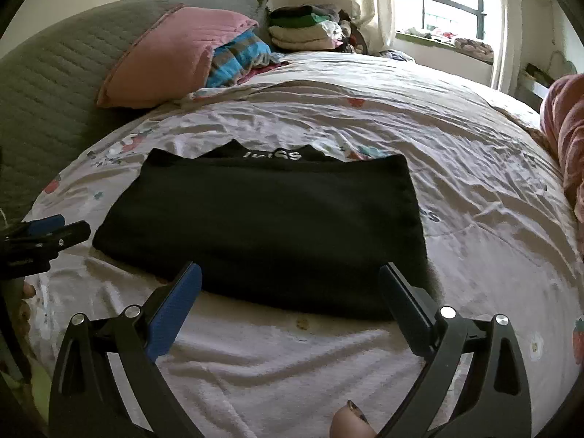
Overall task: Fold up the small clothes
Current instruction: 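Open both grippers and withdraw from the folded shirt, then move both grippers toward the sides of the folded shirt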
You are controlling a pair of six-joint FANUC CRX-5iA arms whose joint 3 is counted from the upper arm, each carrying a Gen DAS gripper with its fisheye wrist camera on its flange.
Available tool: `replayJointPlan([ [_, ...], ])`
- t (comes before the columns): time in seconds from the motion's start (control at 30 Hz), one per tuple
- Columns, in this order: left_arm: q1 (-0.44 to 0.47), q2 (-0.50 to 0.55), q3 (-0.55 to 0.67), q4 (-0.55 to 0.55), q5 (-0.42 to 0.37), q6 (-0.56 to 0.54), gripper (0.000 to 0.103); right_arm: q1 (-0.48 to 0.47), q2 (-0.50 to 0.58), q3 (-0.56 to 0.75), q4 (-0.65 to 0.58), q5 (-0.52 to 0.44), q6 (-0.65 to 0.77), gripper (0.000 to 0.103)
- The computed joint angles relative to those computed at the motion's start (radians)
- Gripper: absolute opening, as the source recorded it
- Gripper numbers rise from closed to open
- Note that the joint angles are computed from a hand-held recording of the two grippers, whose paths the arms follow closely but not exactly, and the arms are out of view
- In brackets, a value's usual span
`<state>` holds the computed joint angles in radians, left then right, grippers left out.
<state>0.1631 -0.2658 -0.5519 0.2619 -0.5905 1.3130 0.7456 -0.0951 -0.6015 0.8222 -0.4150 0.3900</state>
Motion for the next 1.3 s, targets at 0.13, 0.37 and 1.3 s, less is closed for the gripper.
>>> replayJointPlan([
  [0.13, 0.021, -0.021, -0.019, 0.015, 0.007, -0.016, 0.093, 0.023, 0.008, 0.013, 0.009, -0.008, 0.004, 0.097],
  [0.37, 0.069, -0.062, -0.048, 0.022, 0.027, -0.031, 0.093, 0.061, 0.033, 0.039, 0.027, -0.014, 0.008, 0.097],
  [1.3, 0.235, -0.07, -0.102, 0.091, 0.074, -0.124, 0.093, 0.177, 0.221, 0.206, 0.008, -0.001, 0.139, 0.098],
])
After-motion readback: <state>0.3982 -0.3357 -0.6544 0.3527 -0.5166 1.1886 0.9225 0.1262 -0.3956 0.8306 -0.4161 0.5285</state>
